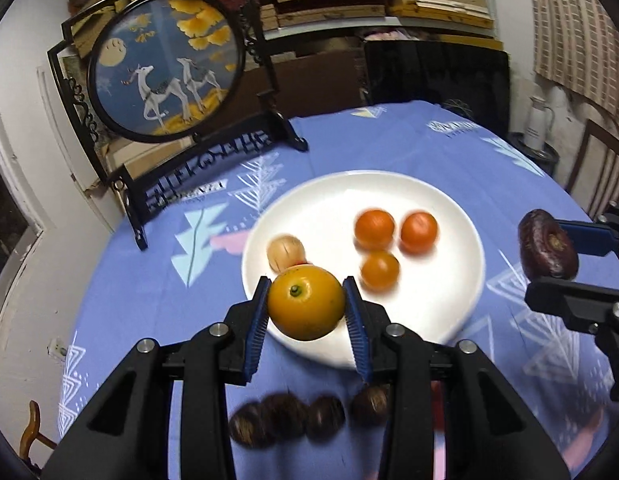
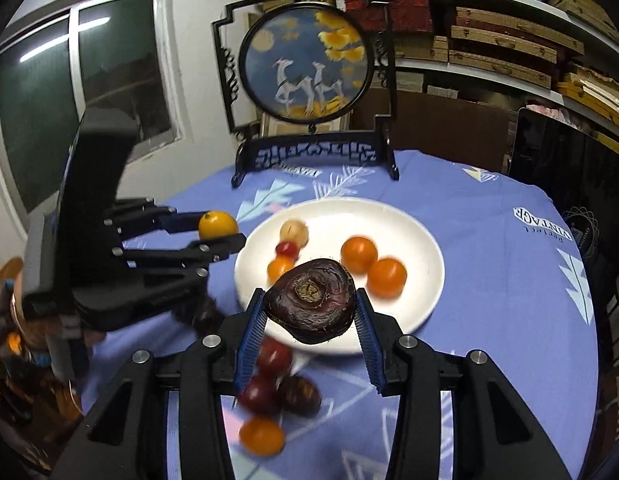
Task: Organize fruits
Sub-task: 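Carry the dark brown fruit and yellow tomato over the white plate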
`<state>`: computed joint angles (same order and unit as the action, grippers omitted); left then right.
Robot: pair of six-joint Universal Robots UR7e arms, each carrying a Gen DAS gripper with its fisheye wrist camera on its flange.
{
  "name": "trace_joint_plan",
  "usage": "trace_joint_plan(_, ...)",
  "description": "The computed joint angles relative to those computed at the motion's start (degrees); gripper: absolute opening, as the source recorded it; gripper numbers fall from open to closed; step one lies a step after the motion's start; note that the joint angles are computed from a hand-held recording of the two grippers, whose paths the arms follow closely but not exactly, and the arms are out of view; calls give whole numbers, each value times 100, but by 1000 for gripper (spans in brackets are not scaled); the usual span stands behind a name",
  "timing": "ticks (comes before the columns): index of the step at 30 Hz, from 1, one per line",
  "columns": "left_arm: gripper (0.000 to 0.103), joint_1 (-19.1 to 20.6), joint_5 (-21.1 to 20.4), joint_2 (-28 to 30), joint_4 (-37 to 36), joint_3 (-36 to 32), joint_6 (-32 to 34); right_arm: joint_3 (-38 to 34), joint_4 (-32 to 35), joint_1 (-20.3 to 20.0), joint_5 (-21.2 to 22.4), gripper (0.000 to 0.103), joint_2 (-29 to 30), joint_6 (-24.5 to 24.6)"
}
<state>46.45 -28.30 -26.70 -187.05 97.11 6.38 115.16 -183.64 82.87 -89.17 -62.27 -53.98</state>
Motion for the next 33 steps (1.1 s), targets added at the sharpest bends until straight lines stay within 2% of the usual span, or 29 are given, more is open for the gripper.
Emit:
trace_joint_plan(6,35,228,-123,223,15,-569,146,-661,293,35,66,45,448,345)
trace_joint_plan(14,35,442,-216,427,190,-1017,327,-1106,522,31,58,45,788,380)
trace_joint_plan(33,35,527,-138,699,29,-1378,794,-1411,765,31,-22,45,985,315)
